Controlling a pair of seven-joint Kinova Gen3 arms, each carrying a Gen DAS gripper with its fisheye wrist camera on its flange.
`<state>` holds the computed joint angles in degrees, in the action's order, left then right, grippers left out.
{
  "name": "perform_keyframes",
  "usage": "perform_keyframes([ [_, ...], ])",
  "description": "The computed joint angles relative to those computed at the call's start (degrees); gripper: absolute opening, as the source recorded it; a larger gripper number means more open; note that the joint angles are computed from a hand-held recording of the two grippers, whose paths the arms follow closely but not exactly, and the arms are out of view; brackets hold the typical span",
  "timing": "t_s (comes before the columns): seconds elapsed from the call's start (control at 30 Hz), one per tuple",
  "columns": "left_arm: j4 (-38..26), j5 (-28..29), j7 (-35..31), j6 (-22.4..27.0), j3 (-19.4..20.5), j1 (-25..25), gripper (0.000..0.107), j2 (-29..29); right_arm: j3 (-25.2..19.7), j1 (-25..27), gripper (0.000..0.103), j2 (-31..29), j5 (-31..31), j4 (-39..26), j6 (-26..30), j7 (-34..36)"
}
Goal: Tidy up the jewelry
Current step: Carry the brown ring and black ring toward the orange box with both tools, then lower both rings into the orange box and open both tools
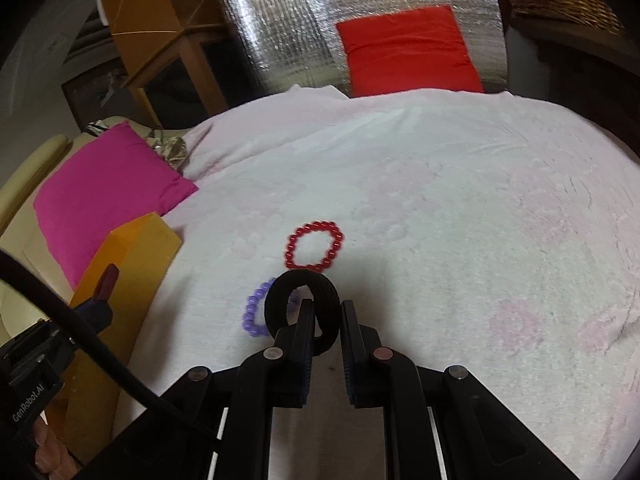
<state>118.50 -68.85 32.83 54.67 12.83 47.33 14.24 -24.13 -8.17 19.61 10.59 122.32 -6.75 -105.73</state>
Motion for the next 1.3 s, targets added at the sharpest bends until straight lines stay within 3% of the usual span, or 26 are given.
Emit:
perform_keyframes([
  [0.3,4.8,-0.8,7.6,2.2,1.5,-0.1,0.013,-3.8,2.5,-5.9,0.014,-0.4,0.0,1.9,-4.8,-0.4],
  [0.63,13.1,1.0,18.7,5.0,4.7,-3.3,0.013,-10.8,3.9,-11.0,0.014,2.8,0.3,-0.4,-5.0,0.0],
  [0.93,21.1,1.9,22.9,-1.0,5.0,-12.5,0.013,-17.4,1.7,-12.7,0.014,4.1,1.5,-0.6,-6.1,0.9],
  [1.03,22.5,-0.7,22.3,-6.0,3.8,-16.3,0.013,-17.9,-0.2,-12.1,0.014,4.6,3.1,-0.4,-6.9,0.1],
  [1.13,22.6,-3.1,20.3,-10.9,2.0,-20.2,0.013,-17.0,1.0,-14.4,0.014,4.6,3.2,0.1,-7.8,0.8],
  [1.3,23.1,-7.1,20.7,-15.7,0.6,-23.9,0.013,-16.1,0.9,-15.1,0.014,4.9,3.8,0.5,-8.5,0.6],
])
